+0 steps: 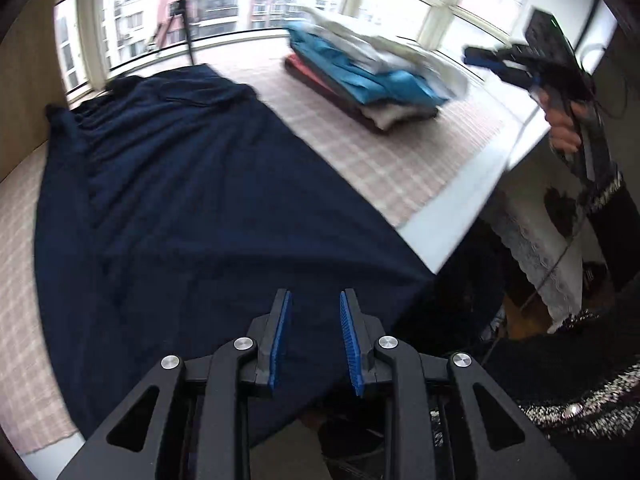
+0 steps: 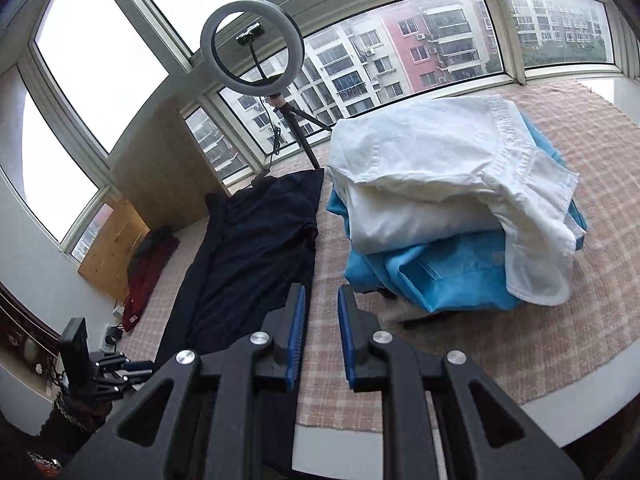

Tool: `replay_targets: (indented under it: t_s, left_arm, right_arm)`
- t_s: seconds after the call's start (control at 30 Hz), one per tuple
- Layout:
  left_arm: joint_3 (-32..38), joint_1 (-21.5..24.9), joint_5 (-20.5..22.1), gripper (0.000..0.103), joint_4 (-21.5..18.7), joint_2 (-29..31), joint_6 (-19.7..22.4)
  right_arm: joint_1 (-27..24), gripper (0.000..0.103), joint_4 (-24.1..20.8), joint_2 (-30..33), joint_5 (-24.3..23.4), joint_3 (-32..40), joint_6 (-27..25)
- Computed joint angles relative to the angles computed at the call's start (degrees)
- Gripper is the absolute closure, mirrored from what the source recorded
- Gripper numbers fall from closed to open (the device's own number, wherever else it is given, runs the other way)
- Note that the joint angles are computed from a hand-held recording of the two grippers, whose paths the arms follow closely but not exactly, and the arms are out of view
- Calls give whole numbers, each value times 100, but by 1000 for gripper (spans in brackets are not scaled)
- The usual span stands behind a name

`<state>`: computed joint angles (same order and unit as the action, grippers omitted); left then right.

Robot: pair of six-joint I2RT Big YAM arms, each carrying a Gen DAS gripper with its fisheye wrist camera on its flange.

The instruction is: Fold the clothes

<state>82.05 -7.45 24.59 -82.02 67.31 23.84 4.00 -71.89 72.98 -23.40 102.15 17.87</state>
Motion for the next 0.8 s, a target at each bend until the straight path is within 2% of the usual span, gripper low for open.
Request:
replay_targets:
  t_s: [0.07, 0.13, 0.23, 0.33, 0.53, 0.63, 0.77, 0.8]
  left_arm:
    - [-423, -727, -323, 79, 493, -221, -292]
    - [-700, -1297, -493, 78, 911, -360, -360]
    - [-1120, -2122, -1369, 76, 1631, -539, -256]
    - [-1433, -2687, -2168, 71, 1982, -567, 52]
    - [-1963, -3282, -3334, 71, 2565, -657, 685]
    - [-2202, -3561, -3975, 65, 2991, -691, 906]
    - [-2397, -3680, -4337, 63, 3448, -701, 1055]
    - [-2383, -3661, -4281, 64, 3461, -688, 1019]
  right_arm:
    - [-59, 86, 107, -269, -77, -273, 175]
    - [-109, 86, 141, -497, -143, -528, 296]
    - [-91, 86, 64, -775, -98, -847, 398]
    - [-71, 86, -16, -994, -232, -1138, 462]
    - [-14, 86, 60, -1325, -234, -1563, 550]
    - [26, 86, 61, -1350, -237, -1659, 585]
    - [210, 86, 28, -1200, -158, -1562, 524]
    - [267, 86, 23, -1127, -134, -1496, 482]
